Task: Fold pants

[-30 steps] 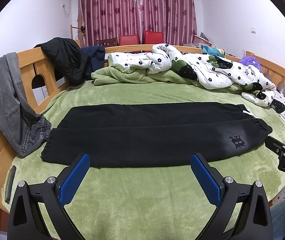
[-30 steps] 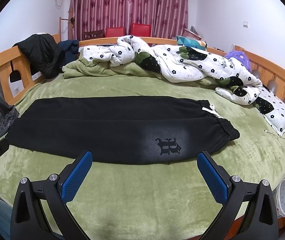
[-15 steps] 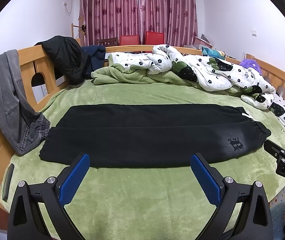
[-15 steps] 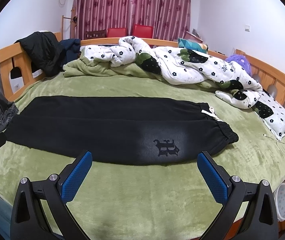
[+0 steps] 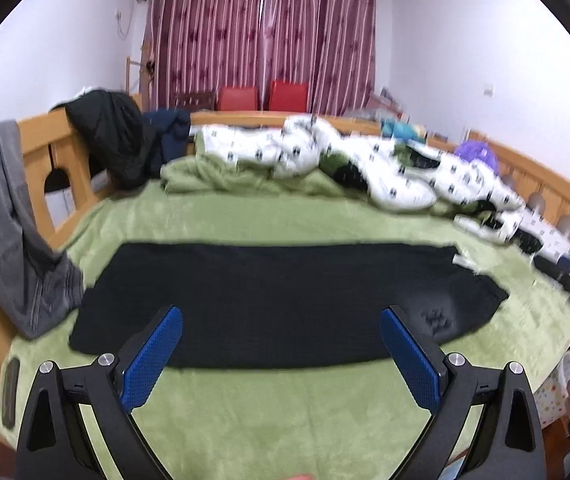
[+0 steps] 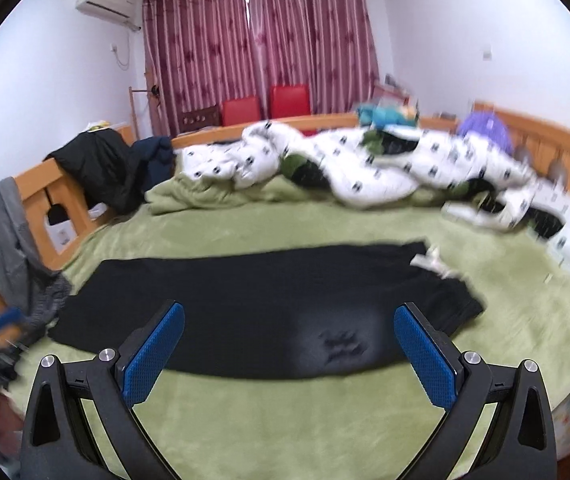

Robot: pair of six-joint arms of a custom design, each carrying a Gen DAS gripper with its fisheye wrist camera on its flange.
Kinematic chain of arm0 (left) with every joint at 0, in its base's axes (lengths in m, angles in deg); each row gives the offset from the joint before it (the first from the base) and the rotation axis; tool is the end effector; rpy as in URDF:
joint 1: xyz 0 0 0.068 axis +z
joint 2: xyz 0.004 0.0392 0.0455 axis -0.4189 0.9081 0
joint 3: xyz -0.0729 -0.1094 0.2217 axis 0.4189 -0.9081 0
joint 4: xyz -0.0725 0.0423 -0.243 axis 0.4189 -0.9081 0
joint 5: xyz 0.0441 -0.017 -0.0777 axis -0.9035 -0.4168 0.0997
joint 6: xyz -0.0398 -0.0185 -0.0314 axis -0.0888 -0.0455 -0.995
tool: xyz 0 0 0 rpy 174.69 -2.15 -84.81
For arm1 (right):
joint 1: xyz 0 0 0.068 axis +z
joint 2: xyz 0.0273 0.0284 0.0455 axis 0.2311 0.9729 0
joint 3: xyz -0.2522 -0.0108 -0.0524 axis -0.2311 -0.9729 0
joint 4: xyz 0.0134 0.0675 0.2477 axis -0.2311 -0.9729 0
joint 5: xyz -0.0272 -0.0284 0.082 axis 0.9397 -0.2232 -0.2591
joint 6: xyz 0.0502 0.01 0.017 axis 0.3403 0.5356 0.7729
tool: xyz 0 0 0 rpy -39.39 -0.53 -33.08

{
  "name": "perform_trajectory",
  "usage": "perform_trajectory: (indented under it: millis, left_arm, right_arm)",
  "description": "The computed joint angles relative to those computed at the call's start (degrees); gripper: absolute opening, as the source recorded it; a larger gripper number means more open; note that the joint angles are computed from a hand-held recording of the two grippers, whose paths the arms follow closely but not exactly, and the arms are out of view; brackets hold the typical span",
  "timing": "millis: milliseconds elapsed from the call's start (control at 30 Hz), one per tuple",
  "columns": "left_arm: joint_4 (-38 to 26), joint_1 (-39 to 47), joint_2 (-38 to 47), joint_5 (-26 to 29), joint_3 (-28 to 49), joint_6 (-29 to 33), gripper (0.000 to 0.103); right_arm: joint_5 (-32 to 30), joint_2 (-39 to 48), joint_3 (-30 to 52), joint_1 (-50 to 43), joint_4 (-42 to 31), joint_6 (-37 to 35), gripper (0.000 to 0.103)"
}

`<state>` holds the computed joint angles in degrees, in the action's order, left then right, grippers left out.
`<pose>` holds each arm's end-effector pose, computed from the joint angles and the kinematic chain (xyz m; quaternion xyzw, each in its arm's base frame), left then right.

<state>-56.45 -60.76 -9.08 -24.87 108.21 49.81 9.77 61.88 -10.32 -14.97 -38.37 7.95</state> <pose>0.1703 -0.1054 0.3225 0.0189 0.8715 -0.0474 0.4877 0.1664 -0.0713 0.3196 -0.0211 0.8710 0.0210 0.4904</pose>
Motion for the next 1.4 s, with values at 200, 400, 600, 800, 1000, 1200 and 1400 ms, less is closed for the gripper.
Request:
perform_trajectory:
  millis: [200, 400, 600, 800, 1000, 1200, 1400]
  left_arm:
    - [6.9, 17.8, 2.7, 15.2, -4.8, 3.6, 0.100]
    - [21.4, 33.1, 13.2, 23.9, -16.2, 7.6, 0.085]
    - [36.5, 44.1, 27.4, 35.4, -22.3, 4.4, 0.081]
    - [49.9, 50.3, 43.2, 42.9, -21.4, -3.2, 0.079]
    - [49.6, 49.3, 51.3, 38.7, -12.7, -6.2, 0.020]
    - [46.8, 50.0, 45.7, 40.2, -9.4, -1.8, 0.010]
    - [42.1, 46.1, 51.9, 35.4, 8.5, 0.0, 0.010]
  right_arm:
    - [0.5, 13.0, -0.3, -3.0, 3.6, -6.8, 0.095]
    - [1.7, 32.9, -3.4, -6.3, 15.5, -9.5, 0.065]
    - [1.3, 49.1, -1.5, -9.2, 25.3, -7.3, 0.065]
    - [-5.8, 64.1, 9.7, -11.2, 23.3, 1.2, 0.066]
    - [-4.7, 66.7, 11.6, -8.1, 30.1, 8.4, 0.032]
    - [-8.8, 58.5, 10.7, -6.6, 31.1, 8.1, 0.015]
    - [-10.6, 63.5, 26.7, -3.0, 25.7, 12.5, 0.015]
